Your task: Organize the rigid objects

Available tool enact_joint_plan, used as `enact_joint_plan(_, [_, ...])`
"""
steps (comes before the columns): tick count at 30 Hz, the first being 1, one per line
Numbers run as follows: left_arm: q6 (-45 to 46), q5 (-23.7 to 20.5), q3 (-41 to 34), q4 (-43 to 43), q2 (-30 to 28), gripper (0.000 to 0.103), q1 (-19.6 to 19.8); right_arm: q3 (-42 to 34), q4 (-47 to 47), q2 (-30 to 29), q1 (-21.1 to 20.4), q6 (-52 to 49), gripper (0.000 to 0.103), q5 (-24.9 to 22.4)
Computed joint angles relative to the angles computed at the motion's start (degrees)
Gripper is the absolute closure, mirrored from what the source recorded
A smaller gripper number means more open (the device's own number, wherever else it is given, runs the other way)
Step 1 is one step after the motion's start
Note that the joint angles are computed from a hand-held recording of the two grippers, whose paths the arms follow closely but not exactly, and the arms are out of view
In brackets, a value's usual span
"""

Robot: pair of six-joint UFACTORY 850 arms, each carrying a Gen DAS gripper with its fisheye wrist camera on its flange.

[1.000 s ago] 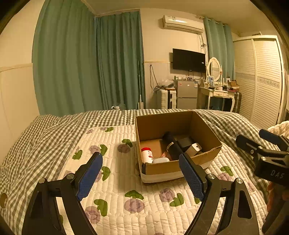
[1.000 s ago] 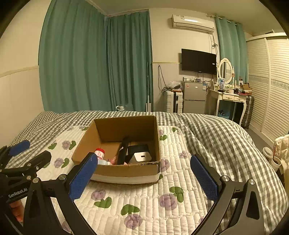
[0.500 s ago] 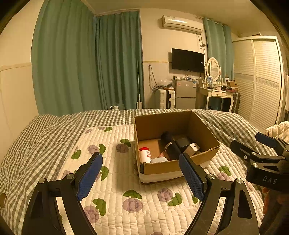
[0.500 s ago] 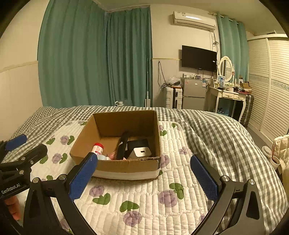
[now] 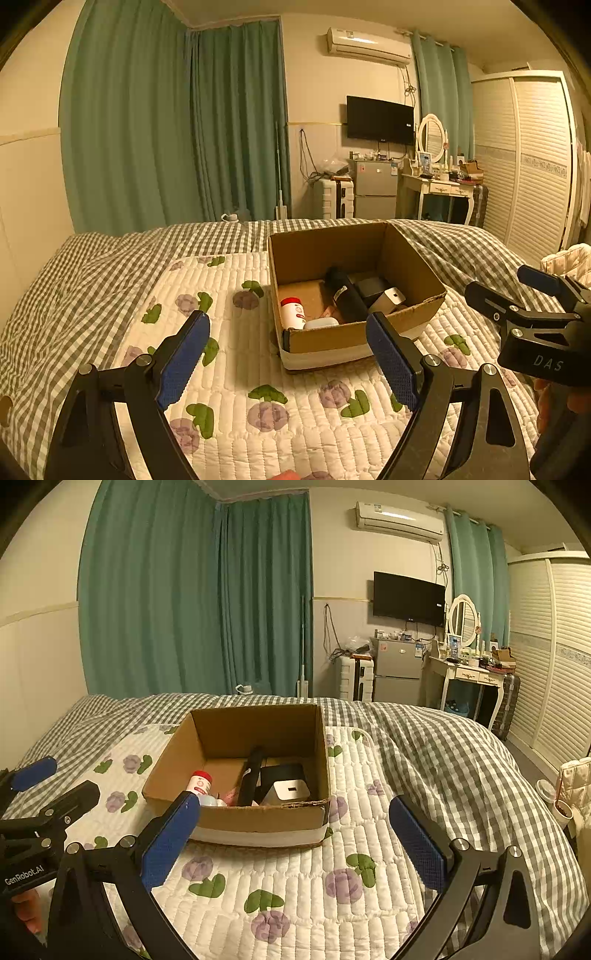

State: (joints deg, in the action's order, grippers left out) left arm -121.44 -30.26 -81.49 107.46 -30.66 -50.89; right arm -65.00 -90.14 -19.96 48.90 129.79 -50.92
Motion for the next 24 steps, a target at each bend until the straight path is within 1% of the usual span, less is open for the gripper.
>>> enact_joint_plan(24, [0.3, 0.1, -0.2, -0.1, -0.1, 0.014, 0.3, -0.3, 0.4, -0.3, -0.2, -0.6, 0.0, 0.1])
